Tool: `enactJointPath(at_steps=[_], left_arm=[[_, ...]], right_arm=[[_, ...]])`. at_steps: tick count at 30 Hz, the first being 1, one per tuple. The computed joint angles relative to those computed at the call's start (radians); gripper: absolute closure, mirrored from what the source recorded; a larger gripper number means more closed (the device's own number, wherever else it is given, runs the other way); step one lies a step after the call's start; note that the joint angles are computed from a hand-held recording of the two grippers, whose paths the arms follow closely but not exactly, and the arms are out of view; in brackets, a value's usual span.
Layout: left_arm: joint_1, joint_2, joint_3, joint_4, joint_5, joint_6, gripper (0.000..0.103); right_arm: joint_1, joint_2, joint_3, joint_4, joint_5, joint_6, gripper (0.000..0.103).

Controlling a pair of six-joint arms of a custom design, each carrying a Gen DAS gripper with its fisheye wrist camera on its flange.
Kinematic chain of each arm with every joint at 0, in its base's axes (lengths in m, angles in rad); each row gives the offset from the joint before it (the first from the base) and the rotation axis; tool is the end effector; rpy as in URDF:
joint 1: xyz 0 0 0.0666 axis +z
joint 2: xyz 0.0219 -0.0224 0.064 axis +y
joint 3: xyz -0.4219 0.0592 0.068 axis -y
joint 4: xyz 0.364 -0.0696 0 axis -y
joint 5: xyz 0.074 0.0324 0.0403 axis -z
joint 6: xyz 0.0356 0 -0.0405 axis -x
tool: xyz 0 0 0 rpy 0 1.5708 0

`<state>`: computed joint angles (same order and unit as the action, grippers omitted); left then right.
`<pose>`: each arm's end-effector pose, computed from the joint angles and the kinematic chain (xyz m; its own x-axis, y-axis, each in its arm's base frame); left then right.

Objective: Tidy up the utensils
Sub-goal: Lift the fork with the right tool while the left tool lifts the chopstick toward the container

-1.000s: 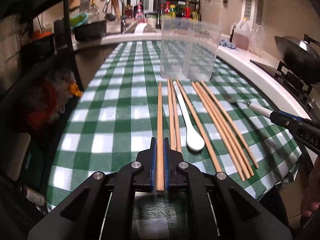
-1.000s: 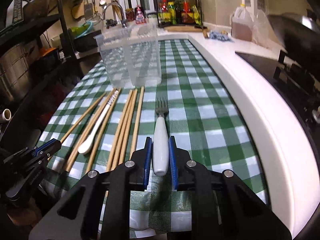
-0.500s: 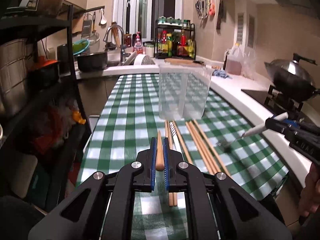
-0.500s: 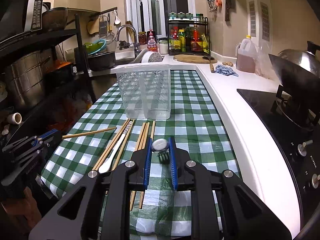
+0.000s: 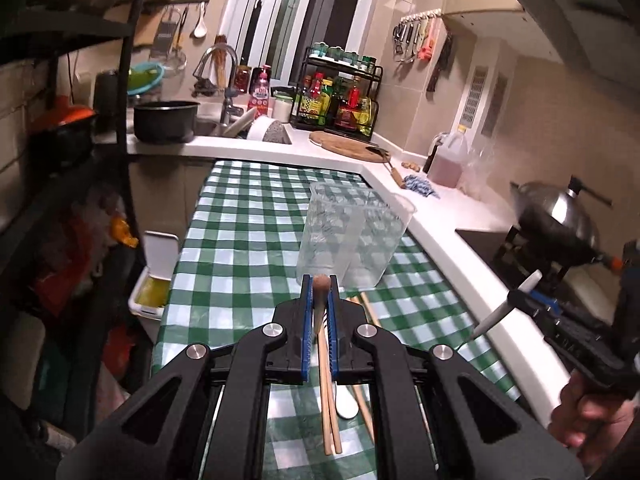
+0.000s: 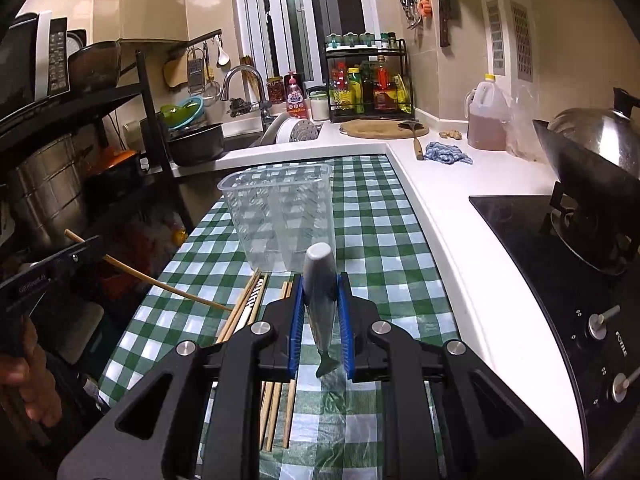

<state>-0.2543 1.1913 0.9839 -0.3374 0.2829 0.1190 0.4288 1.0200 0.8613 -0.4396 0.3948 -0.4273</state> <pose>0.3626 -0.1049 0.4165 -0.5541 0.0263 -0.8320 0.4097 0.8786 -0.2452 0.2847 0.1147 0.4078 -0.5055 0.1895 -0.8418 0.1260 0.9813 0.1453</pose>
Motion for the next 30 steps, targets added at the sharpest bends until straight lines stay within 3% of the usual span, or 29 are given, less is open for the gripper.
enactJointPath(at_steps=[12,21,30], left_arm=[[0.027,0.06,0.157,-0.124,0.037,-0.059,0.097],[0.052,0.139,0.414,-0.268,0.084,-0.084,0.097],[0.025,0.251,0.622,-0.264,0.094,-0.055,0.097]], right_arm=[[-0.085,0.052,0.096,-0.019,-0.097,0.024,0.087],[-0.175,0.112,0.304,-0.081,-0.213,0.111,0.087],[-0.239,0.229,0.519,-0.044,-0.298,0.158,0.087]])
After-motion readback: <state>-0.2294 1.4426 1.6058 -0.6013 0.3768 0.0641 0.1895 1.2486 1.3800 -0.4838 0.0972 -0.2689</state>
